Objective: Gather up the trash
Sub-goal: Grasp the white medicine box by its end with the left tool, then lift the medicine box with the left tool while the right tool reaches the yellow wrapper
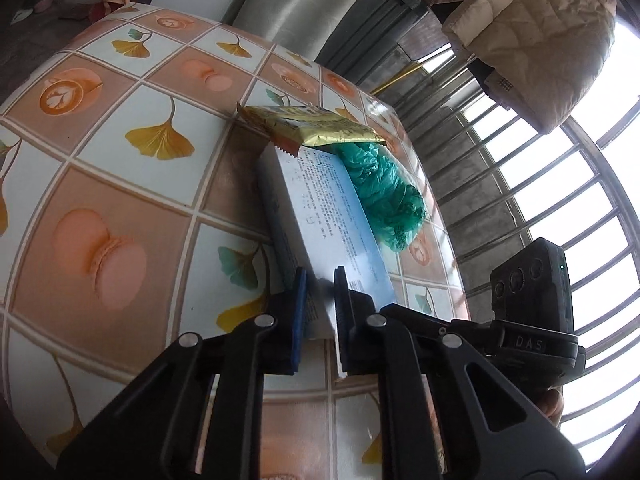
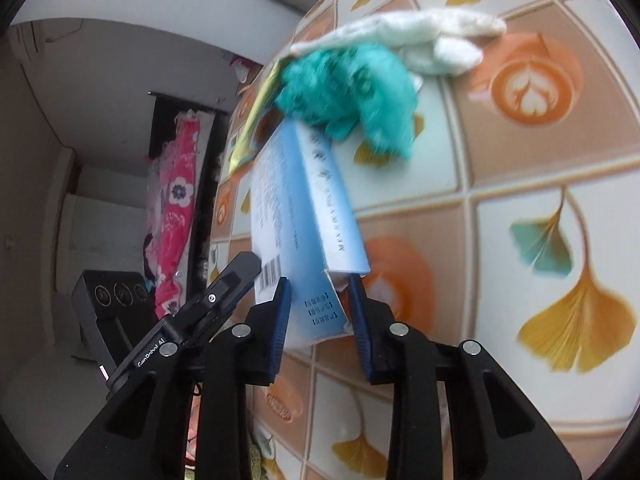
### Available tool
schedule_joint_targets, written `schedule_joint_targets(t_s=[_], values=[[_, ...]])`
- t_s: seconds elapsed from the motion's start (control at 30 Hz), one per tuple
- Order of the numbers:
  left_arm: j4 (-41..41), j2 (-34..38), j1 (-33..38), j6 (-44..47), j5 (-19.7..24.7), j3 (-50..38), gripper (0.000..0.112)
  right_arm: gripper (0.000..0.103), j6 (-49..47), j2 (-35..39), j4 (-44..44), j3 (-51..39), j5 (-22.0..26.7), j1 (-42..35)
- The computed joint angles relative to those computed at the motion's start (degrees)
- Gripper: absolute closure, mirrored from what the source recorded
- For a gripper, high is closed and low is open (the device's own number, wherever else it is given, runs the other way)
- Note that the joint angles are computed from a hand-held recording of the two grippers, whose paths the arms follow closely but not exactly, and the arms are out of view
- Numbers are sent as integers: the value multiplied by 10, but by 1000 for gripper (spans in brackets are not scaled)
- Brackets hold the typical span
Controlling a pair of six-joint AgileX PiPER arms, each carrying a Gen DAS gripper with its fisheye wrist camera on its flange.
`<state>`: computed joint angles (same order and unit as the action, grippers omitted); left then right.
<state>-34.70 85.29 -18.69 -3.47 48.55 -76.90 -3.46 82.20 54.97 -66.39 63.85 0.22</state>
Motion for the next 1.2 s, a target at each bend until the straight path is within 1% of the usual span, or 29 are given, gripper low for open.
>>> schedule_joint_targets(t_s=[0.1,0.23,0.43,0.57,0.63,0.67,0.7,0.73,0.77,0.8,0.87,0.9,0.97,1.07,1.13,1.17,1.2], values=[[9,-32,9,12,18,22,101,74,13,-30,7,25,-17,38],[0,-77,35,30,56,59,101,75,49,-63,4,53,-51,103],[-2,-150,80,66,137,107,101,75,109,-116,-15,94,-99,208],[-6,-185,111,88,187,123,101,75,119,-137,-16,119,-113,256],[1,-191,106,90,195,125,95,75,143,-145,-36,122,-123,280],[10,-192,99,84,194,125,82,74,142,-157,-39,129,-116,274],[25,-190,85,71,189,123,66,74,156,-166,-52,131,-118,279],[40,-188,71,57,183,120,60,73,173,-181,-65,138,-121,287],[54,-184,54,44,173,116,56,68,179,-180,-71,133,-120,286],[67,-179,37,34,162,112,50,62,187,-201,-80,142,-112,277],[102,-168,1,7,140,101,43,57,223,-233,-115,147,-106,272],[122,-162,-17,-10,127,94,42,56,239,-249,-130,150,-99,263],[149,-150,-41,-38,105,81,41,56,232,-289,-132,162,-57,203],[198,-122,-83,-67,94,53,39,55,239,-333,-140,177,-21,128],[249,-102,-119,-90,95,34,36,55,216,-349,-127,177,21,48],[281,-95,-141,-103,96,28,35,55,211,-348,-123,174,25,26],[315,-91,-161,-117,95,26,34,55,191,-347,-110,169,42,-16]])
